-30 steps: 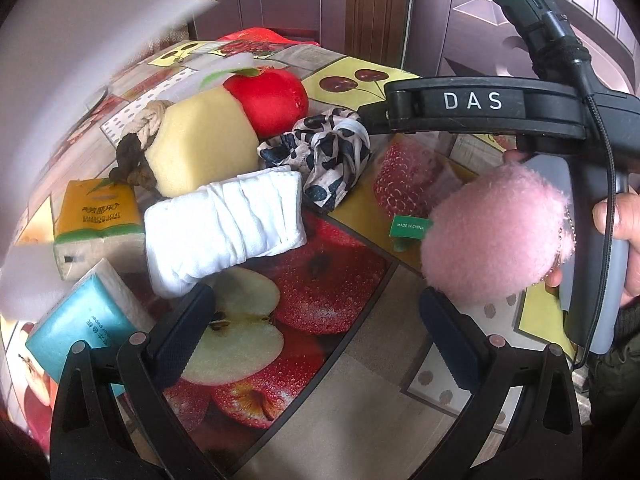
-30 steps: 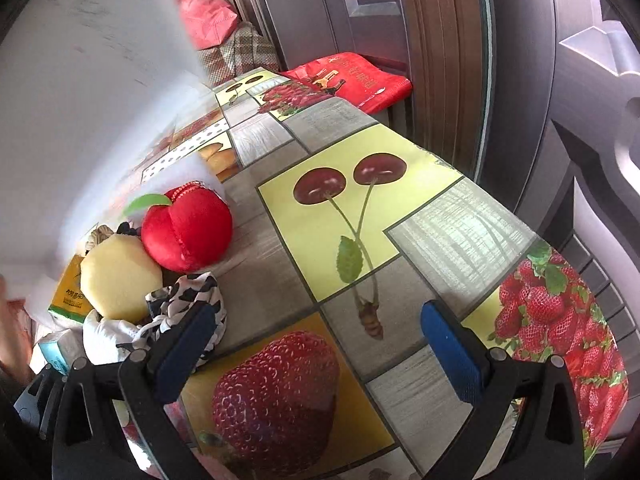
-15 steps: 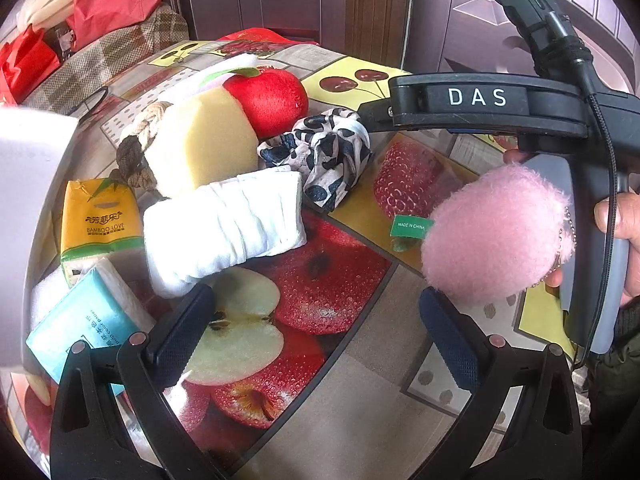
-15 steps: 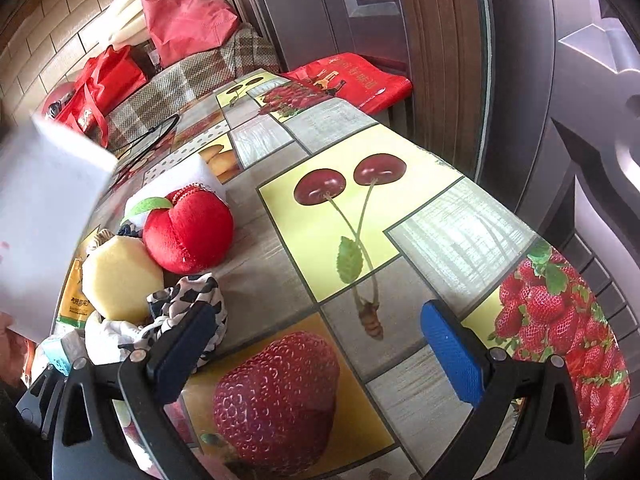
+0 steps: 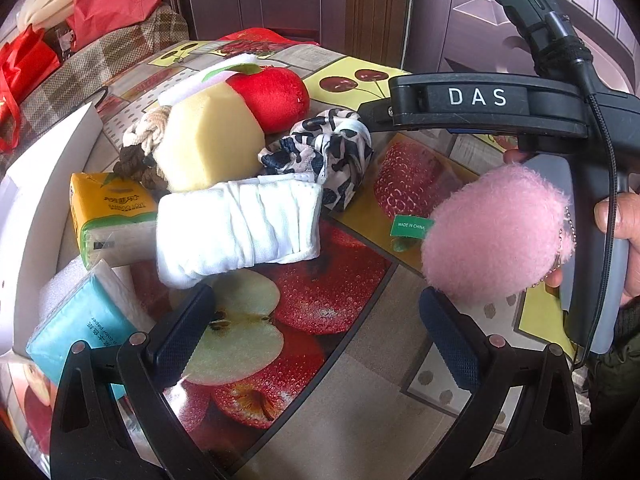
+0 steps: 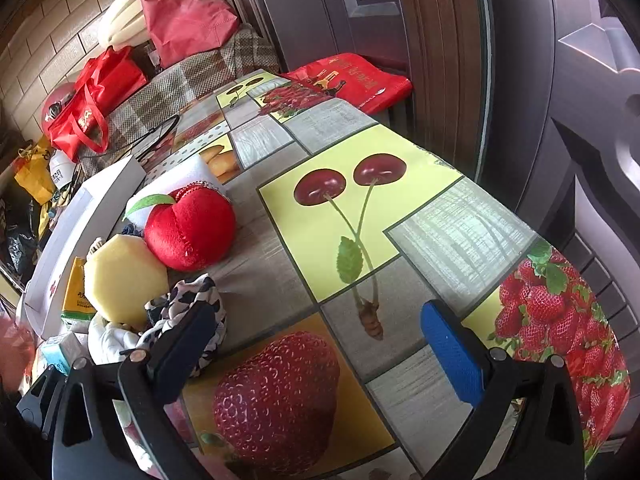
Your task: Organize soft objects
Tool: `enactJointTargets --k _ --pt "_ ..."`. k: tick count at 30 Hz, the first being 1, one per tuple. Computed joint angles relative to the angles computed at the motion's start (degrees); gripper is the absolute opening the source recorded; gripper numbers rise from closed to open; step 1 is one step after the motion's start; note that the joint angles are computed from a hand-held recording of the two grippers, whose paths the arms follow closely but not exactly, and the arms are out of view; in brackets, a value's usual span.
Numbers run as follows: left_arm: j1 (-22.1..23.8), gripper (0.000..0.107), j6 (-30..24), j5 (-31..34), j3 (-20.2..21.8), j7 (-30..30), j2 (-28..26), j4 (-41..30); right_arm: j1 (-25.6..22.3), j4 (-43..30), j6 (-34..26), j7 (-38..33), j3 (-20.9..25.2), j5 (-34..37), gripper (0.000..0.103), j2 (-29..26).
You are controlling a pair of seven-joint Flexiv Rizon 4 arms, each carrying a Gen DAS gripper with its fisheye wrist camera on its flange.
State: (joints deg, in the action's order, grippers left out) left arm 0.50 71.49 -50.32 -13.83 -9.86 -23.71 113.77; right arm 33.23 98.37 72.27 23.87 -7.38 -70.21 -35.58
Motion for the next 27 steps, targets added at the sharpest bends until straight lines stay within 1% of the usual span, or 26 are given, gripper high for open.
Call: enactJointTargets --k 11,14,23,25,26,27 --pt "-0.06 0.102 -0.01 -0.03 0.04 -0.01 0.0 0.0 -0.22 -0.12 0.97 1.25 -0.29 -1.15 0.103 -0.07" --pt "-0.05 0.102 0.09 -0.13 -0.01 0.1 0.13 0.18 -0.43 0.43 2.11 3.27 -0.82 -3.16 0.103 0.25" --pt "-0.04 0.102 -0.05 -0.19 0.05 0.19 0.14 0.13 -1.33 0.44 1.92 3.97 0.11 -4.35 0.103 0.31" --pt "0.57 0.102 -0.72 -1.52 -0.62 1.37 0.52 0.49 -1.44 0.58 2.87 6.0 -0.42 -6.07 0.103 0.42" --pt "1.21 0.102 -2.31 -3.15 -1.21 2.38 1.03 0.71 -1.53 0.75 4.22 9.2 -1.29 -8.7 0.103 0.6" --pt "2.14 0.102 -3.95 -6.79 -2.16 4.36 2.08 1.26 -1.83 0.95 5.8 14.12 -2.32 -12.91 0.103 0.95"
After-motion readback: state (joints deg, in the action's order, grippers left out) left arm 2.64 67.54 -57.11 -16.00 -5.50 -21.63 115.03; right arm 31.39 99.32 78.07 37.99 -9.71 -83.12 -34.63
